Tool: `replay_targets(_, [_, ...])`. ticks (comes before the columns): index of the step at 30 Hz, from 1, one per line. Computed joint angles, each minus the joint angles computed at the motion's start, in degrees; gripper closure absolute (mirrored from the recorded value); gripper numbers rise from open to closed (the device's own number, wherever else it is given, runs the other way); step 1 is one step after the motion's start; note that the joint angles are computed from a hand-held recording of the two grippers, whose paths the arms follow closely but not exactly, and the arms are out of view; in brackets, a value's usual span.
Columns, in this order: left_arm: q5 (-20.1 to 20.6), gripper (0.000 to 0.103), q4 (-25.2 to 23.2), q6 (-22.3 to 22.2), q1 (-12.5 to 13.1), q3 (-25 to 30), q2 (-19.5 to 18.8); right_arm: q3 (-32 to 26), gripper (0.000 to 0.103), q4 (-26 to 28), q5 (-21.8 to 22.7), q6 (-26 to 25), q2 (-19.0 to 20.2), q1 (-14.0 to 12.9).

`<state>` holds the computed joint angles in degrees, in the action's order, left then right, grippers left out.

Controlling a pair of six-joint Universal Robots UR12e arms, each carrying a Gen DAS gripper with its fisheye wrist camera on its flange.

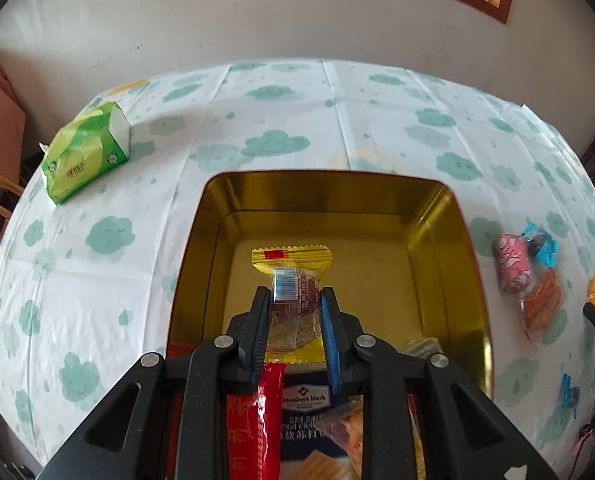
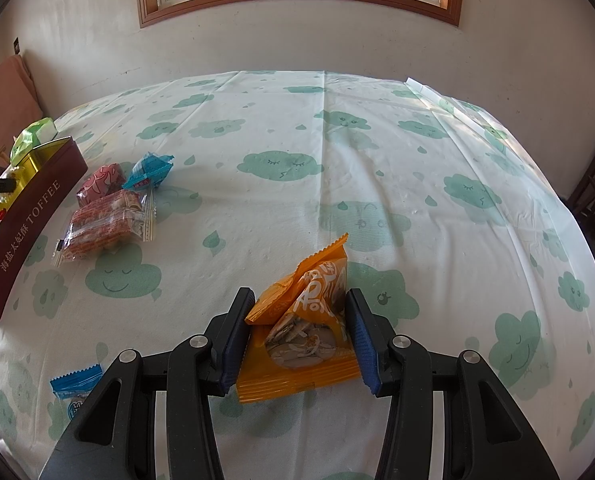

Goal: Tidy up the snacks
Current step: 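Lower the yellow cake into the tin and open the left tool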

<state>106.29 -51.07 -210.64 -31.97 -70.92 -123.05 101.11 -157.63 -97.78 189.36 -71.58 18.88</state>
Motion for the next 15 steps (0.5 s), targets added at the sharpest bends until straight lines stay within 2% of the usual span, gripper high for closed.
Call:
replay_targets(4, [-0.1, 0.082, -1.5, 1.3, 0.3, 0.6, -0.6, 0.0, 0.055, 0.0, 0.0, 0.0, 0.0, 0.0])
replay_targets(15, [-1.6, 0.081, -2.5, 0.6, 1.0, 0.4, -0.8, 0.0, 0.055, 0.0, -0.1, 0.0, 0.0, 0.0])
